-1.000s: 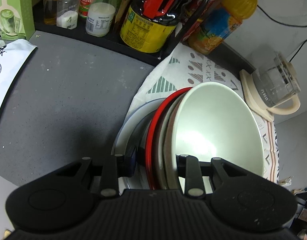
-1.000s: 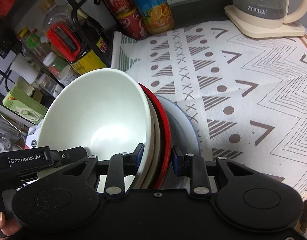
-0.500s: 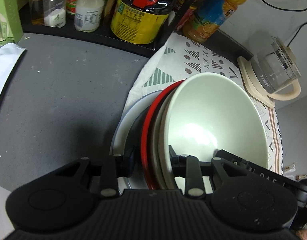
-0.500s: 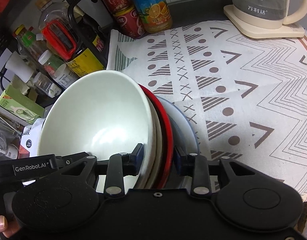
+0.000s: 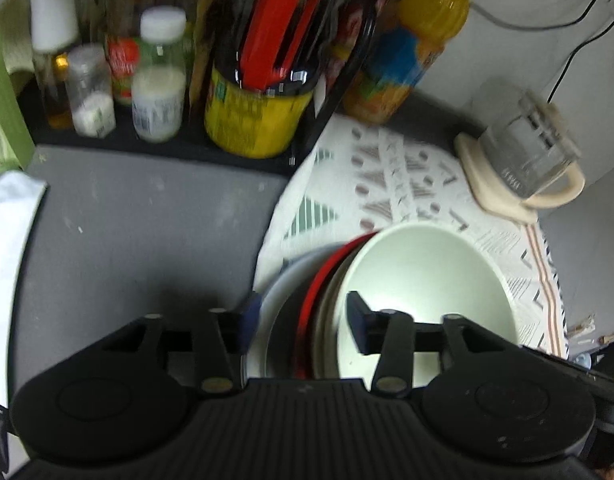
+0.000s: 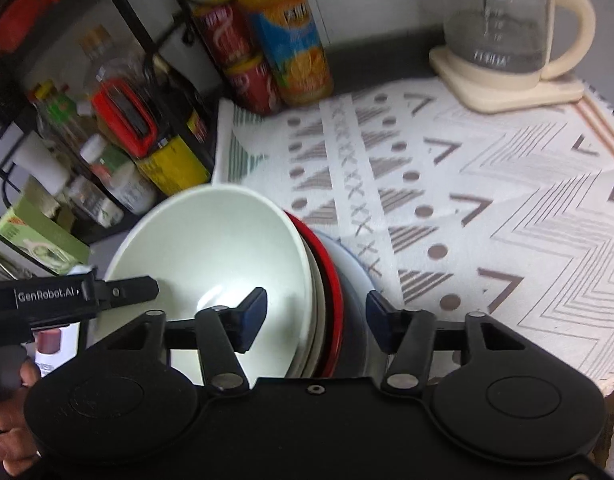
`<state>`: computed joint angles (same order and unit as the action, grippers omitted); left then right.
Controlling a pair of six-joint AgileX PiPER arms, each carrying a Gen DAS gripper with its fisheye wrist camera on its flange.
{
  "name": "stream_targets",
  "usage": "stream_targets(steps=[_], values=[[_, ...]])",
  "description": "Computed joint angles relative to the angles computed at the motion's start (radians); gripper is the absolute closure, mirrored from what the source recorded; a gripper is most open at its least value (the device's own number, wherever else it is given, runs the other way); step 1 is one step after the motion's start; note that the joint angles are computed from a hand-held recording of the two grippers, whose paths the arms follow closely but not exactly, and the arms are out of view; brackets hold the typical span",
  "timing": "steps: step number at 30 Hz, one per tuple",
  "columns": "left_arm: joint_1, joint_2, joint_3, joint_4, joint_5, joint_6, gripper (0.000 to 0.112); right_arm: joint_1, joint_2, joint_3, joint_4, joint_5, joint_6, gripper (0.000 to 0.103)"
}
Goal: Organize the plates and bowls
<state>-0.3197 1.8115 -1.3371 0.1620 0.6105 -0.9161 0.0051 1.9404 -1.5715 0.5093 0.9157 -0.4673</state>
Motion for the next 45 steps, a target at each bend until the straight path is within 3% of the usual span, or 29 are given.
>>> stream_targets(steps=[3,7,11,17,20,25,37,45], values=[[-0.033,-0.047,0.036,0.092,-0.013,-0.104,0.046,-0.019,-0.048,0.025,0.023,0.008,-0.039,0.044],[-0.106,-0.100,0.054,0.209,0.033,-0.246,0.043,-0.042,-0.135,0.085,0.031,-0.003,-0.064,0.027],[-0.187,-0.164,0.070,0.310,0.087,-0.343,0.032,-0.074,-0.242,0.167,0.049,-0.030,-0.090,0.010],[-0.322,-0.257,0.110,0.432,0.156,-0.448,0.028,-0.148,-0.424,0.313,0.069,-0.070,-0.140,0.000],[-0.398,-0.292,0.124,0.481,0.201,-0.508,0.028,-0.200,-0.521,0.392,0.080,-0.088,-0.166,0.000],[-0.518,-0.339,0.139,0.532,0.276,-0.577,0.027,-0.321,-0.649,0.476,0.139,-0.041,-0.254,0.000],[-0.810,-0.394,0.127,0.680,0.446,-0.697,0.027,-0.621,-0.855,0.544,0.235,0.196,-0.457,0.000],[-0.926,-0.423,0.147,0.720,0.532,-0.723,0.026,-0.777,-0.945,0.591,0.281,0.295,-0.569,0.000]])
